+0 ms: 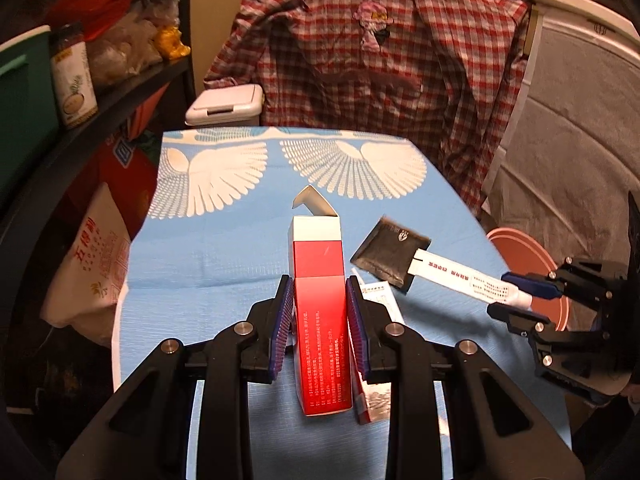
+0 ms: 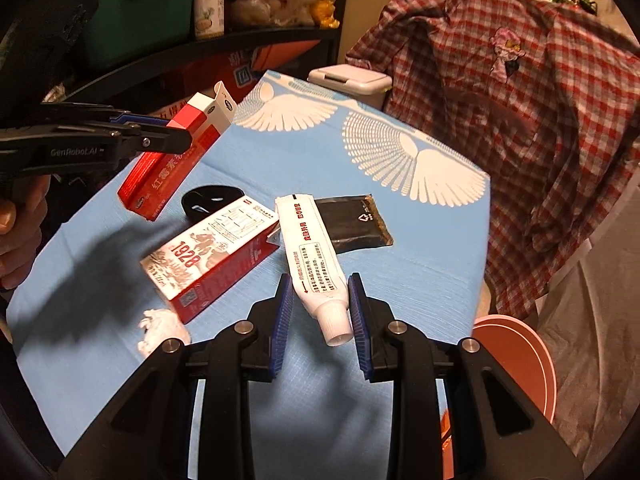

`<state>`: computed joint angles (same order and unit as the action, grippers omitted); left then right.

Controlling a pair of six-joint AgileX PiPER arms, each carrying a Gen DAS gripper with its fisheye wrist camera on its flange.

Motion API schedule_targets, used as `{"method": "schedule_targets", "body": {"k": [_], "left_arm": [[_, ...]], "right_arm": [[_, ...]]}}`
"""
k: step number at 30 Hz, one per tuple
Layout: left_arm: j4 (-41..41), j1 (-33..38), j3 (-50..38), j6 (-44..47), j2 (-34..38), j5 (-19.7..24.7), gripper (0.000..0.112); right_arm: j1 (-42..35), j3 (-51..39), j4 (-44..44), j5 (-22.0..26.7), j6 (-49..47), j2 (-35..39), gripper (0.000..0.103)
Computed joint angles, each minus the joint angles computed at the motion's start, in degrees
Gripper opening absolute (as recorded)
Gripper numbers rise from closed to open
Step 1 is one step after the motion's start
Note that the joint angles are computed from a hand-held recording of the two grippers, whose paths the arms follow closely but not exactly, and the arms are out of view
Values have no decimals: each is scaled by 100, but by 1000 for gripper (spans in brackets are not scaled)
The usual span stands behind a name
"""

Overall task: Collect trash
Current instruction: 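Lift the red carton with the left gripper while the right grasps and lifts the white tube, then carry the red carton and white tube over the pink bucket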

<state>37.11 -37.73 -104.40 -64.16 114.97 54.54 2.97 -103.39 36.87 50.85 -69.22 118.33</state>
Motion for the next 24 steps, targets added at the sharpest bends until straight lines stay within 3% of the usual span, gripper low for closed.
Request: {"method": "schedule_targets", "body": {"k": [24], "left_arm": [[873,-837,-867,-679,221,991,27]], "right_arm": [[-764,418,1483,-307,-25,-739,29]]}}
